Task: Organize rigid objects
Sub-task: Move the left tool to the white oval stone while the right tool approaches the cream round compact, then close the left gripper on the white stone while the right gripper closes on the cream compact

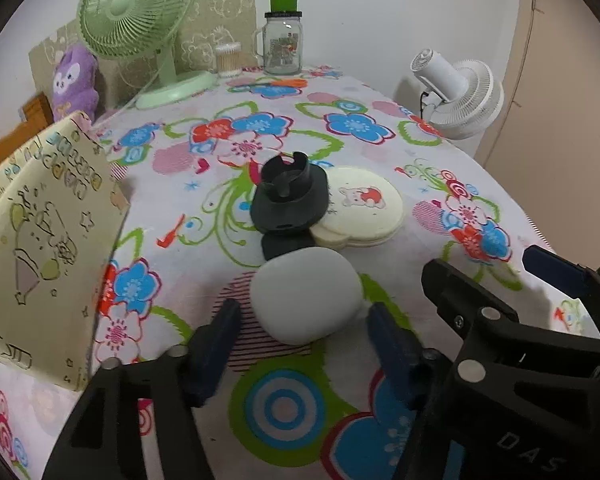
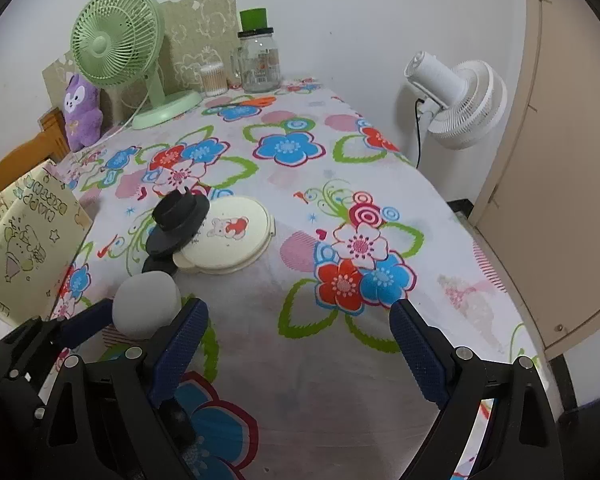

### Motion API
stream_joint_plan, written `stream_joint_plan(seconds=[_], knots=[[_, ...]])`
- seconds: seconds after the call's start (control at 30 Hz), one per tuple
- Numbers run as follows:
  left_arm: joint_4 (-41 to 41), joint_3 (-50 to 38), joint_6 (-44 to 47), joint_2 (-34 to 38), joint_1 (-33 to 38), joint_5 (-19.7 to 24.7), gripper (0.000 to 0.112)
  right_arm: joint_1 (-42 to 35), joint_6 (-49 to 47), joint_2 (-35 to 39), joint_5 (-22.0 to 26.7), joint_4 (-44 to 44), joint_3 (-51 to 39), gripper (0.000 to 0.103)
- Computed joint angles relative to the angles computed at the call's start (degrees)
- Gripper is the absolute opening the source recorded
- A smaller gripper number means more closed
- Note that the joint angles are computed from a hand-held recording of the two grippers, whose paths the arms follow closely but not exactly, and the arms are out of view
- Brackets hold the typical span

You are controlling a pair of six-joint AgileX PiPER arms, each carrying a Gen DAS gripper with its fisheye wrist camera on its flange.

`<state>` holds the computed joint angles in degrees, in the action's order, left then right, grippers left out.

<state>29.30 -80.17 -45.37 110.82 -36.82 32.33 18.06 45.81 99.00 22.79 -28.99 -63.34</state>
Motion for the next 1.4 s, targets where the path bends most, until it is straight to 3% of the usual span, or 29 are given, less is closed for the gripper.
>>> stream_joint_plan(seconds=[0.13, 0.6, 0.67, 1.1, 1.4], knots=[[-1.14, 0.52, 1.96, -0.63, 0.16, 0.04, 0.056, -0.31, -1.56, 0.9, -0.8, 2.71, -0.24, 0.094], [2.05, 2.75, 0.07, -1.38, 0.6, -2.53, 0.065, 0.95, 3.27, 1.56, -2.59, 0.33, 0.62, 0.094], [-0.07, 2.26, 1.99, -1.14, 1.09, -3.13, 0.057, 0.7, 3.2, 1.9, -2.47, 0.75, 0.08, 0.094], [-3.3, -1.19, 5.67, 0.15, 5.01, 0.26, 0.057, 1.42, -10.37, 9.61, 2.13, 10.67, -11.8, 0.094], [-5.14, -3.99, 8.68, 1.95, 6.97, 0.75, 0.057, 1.75, -12.9, 15.68, 6.64, 11.34, -20.76, 0.094]])
